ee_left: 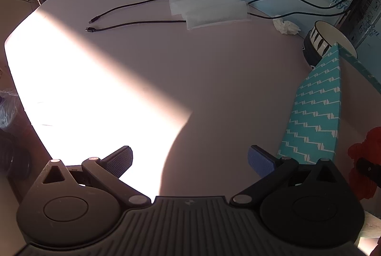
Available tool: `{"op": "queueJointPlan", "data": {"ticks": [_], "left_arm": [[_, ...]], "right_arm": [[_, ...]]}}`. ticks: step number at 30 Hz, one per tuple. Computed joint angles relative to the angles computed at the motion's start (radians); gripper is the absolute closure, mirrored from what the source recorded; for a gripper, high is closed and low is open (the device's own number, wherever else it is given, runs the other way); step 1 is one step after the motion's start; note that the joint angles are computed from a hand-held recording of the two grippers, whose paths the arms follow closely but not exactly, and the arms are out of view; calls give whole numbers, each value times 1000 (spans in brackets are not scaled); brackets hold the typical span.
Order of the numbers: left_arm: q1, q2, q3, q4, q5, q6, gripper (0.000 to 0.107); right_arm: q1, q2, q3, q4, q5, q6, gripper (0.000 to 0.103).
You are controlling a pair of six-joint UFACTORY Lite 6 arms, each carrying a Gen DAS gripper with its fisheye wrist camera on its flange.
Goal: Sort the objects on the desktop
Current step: 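Hold the red plastic bag low inside the teal-rimmed box with the right gripper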
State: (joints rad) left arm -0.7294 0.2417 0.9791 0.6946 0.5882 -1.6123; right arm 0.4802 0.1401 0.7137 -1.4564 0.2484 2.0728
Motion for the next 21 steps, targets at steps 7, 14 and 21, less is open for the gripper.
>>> {"op": "queueJointPlan", "data": {"ticks": [7,14,21], "left_arm": [[-5,2,3,-6,-3,7,4],[-10,4,6,-15,-6,18,4],[-14,2,3,-13,-9,17,4]], "right_arm": [[1,13,16,61,7,-68,45],[-10,19,27,130,-9,-154,45],[-6,21,31,156,-7,-178,45]]}}
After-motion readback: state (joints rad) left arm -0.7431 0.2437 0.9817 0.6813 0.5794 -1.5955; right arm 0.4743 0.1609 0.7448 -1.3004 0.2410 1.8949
